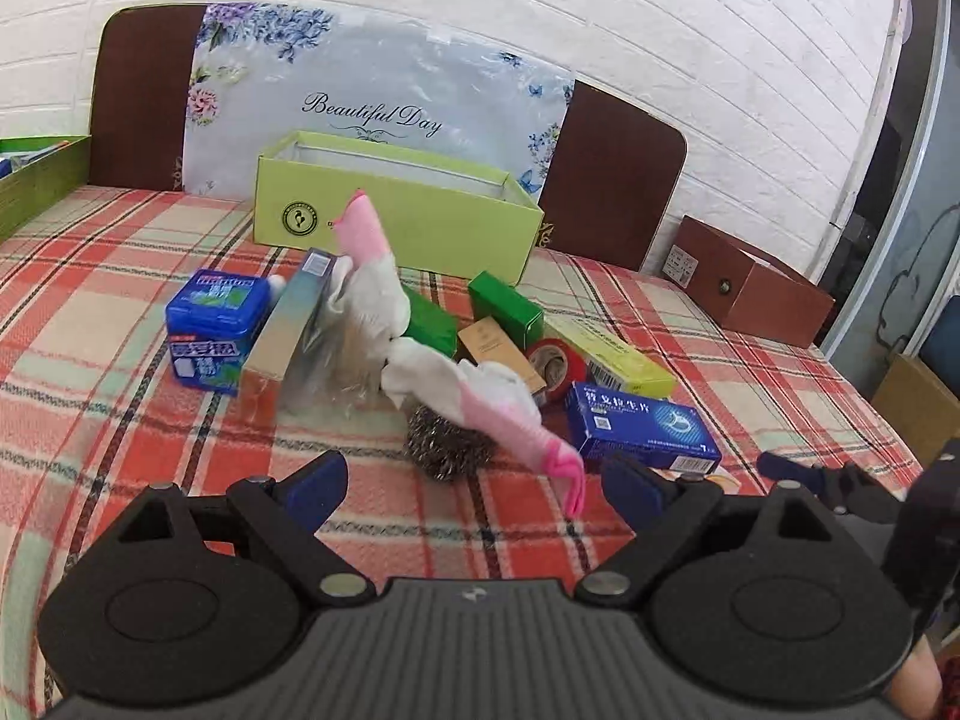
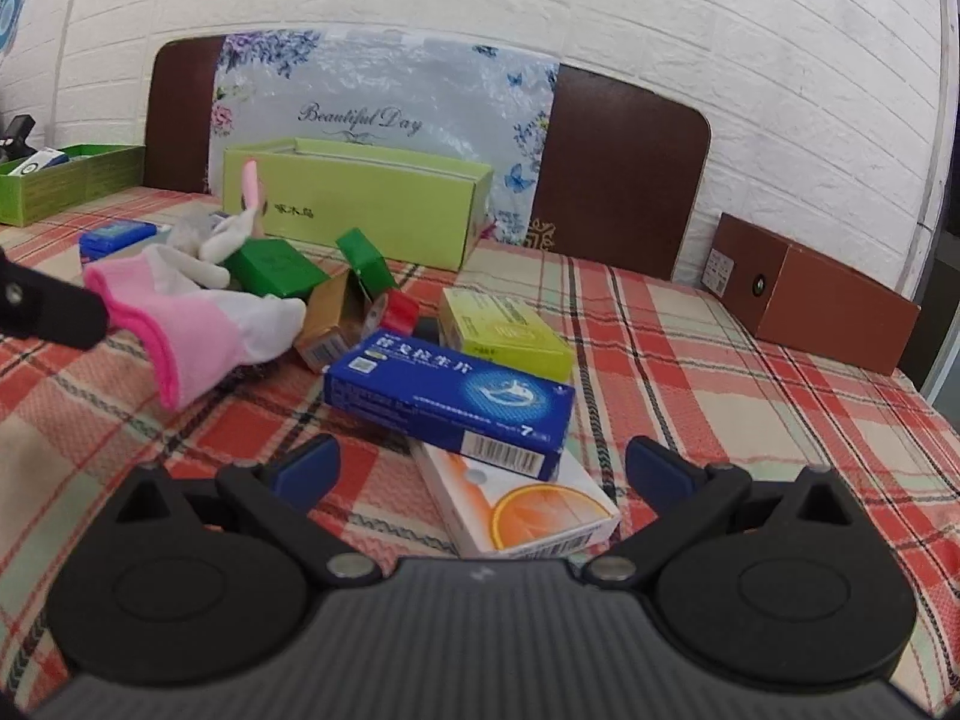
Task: Organize objects
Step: 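Return both tools to the table and approach the white medicine box, then grasp the pink-cuffed glove with the left tool while the right tool grasps the white medicine box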
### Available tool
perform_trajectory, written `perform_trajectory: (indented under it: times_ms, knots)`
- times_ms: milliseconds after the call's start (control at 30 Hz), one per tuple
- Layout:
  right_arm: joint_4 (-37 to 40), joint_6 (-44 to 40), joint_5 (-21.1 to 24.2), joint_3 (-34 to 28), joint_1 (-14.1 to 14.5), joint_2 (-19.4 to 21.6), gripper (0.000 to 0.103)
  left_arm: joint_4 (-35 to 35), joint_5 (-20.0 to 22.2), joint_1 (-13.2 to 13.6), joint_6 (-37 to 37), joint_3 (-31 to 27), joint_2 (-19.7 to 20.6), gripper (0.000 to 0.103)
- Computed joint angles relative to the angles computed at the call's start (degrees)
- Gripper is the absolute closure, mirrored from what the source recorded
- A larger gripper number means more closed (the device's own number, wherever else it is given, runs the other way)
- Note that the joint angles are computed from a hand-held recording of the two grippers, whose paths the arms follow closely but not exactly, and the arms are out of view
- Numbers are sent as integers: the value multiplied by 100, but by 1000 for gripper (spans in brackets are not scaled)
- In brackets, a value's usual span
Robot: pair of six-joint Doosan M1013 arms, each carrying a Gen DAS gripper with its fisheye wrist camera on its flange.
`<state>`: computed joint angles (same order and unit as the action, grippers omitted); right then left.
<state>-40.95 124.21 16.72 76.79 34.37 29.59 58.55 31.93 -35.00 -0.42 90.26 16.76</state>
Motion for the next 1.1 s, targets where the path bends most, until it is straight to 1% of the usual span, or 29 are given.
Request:
perform_trajectory:
  times_ms: [67,133,167,200,233,267,300,333,400,467,500,533,567,667,700,733,767,833,867,900,933,967,1000,1033,1067,1100]
  knots:
    - [397,-437,302,-168,-18,103,0,-161,-30,22,116,-92,68,8]
    - [691,-812,453,-272,-40,189,1,-406,-41,41,296,-197,149,8]
    - [891,-989,548,-331,-51,227,3,-526,-53,55,381,-240,179,8]
    - [1146,-1159,608,-359,-63,234,14,-632,-111,74,456,-260,197,8]
    - [1183,-1085,562,-317,-67,199,31,-781,-161,97,572,-281,212,8]
    - [1209,-1109,550,-273,-61,157,33,-937,-202,121,667,-296,223,12]
    - [1417,-1369,548,-232,-59,108,35,-1008,-252,142,665,-298,229,24]
    - [1675,-1650,531,-176,-55,48,36,-1064,-304,163,640,-302,238,35]
    - [2282,-2215,485,-46,-37,-85,36,-1553,-418,240,1008,-327,252,73]
    - [3322,-3174,439,68,-41,-192,36,-2011,-473,309,1286,-321,248,90]
    - [3804,-3632,408,122,-40,-232,36,-2040,-517,326,1256,-275,218,95]
    - [4293,-4138,390,161,-36,-262,36,-1931,-564,327,1170,-199,166,96]
    - [4613,-4487,392,181,-23,-277,36,-1783,-558,317,1093,-125,102,97]
    - [5083,-4990,455,144,2,-265,36,-1436,-399,273,1017,143,-155,97]
    - [5142,-5033,448,137,-4,-261,37,-1347,-347,263,933,260,-257,97]
    - [5120,-4967,412,139,-9,-265,49,-1301,-266,255,861,360,-349,97]
    - [5038,-4802,359,141,-19,-270,52,-1293,-142,246,822,438,-416,97]
    - [4437,-3950,201,155,-26,-280,55,-1331,219,215,782,522,-480,96]
    - [4325,-3757,208,124,-48,-261,55,-1242,393,190,630,553,-489,89]
    - [4493,-3865,246,100,-75,-249,54,-1149,508,169,471,586,-498,72]
    - [4914,-4241,304,78,-114,-237,53,-1020,514,158,296,628,-510,61]
    - [5374,-4696,378,70,-145,-234,49,-849,493,147,108,658,-515,39]
    - [5693,-5046,436,64,-162,-226,35,-671,501,131,-42,653,-501,27]
    - [5753,-5136,405,82,-154,-224,23,-454,486,115,-172,651,-485,25]
    - [5550,-5003,345,96,-127,-220,21,-315,440,113,-165,651,-469,25]
    - [5269,-4834,304,87,-102,-206,20,-309,447,120,6,599,-427,25]
